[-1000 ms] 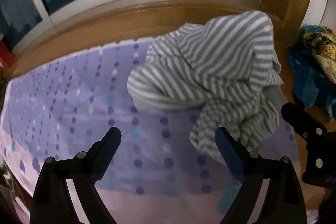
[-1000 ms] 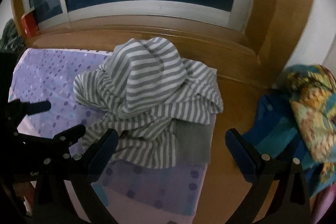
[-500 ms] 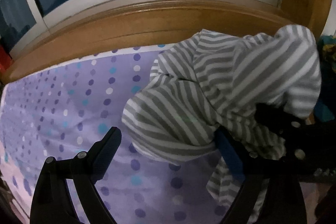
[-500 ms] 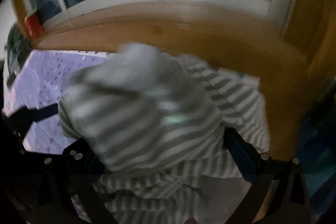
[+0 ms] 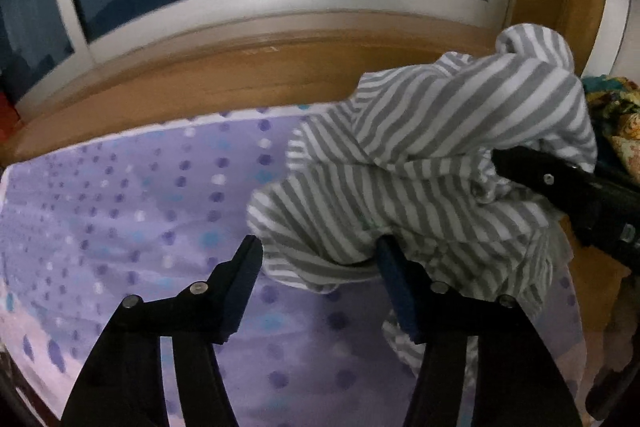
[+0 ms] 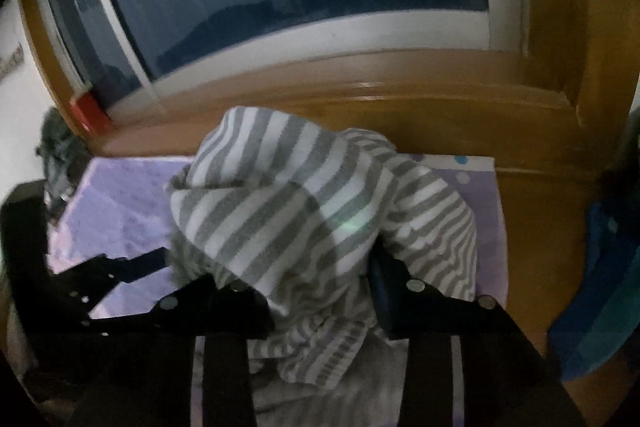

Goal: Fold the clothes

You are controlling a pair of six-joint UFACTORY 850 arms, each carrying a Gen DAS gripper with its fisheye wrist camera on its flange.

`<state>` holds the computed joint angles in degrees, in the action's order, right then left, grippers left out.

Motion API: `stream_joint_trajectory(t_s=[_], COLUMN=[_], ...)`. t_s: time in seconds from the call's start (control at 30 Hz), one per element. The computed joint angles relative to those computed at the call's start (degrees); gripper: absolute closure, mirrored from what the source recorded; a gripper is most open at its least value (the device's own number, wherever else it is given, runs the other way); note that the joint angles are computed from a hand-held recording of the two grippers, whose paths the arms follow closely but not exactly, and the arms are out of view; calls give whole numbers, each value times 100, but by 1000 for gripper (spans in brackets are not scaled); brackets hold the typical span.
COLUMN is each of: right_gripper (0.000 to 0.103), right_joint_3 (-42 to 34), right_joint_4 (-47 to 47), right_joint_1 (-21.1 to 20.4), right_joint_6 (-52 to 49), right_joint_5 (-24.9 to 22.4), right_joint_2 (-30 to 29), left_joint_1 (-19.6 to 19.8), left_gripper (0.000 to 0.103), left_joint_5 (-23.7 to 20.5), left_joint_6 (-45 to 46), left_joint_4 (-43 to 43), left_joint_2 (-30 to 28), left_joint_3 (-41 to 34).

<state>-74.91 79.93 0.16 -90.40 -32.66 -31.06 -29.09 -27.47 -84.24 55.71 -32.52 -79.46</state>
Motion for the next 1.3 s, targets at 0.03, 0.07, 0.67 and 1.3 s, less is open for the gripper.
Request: stream_joint_trajectory(t_s=[0.03,0.07,0.67,1.3], right_gripper=[67,68,54,25], right_joint_3=[120,238,1463,1689], right_joint_4=[113,214,1223,280], right_joint_1=[13,33,2327,1221], right_joint_6=[-78,-166,-668,858], right_joint_5=[-83,-150,1650,1016], right_joint_2=[122,250,995,1175], left_joint_1=[26,58,1185,828], left_gripper=[42,42,42,41], left_joint_5=[110,222,852,1156], left_joint_6=[-107,-221,-874,774], left_joint_4=[133,292,1657,938], left_joint_2=[183,366,2759,2487], left_joint_3=[204,410,3389,2764])
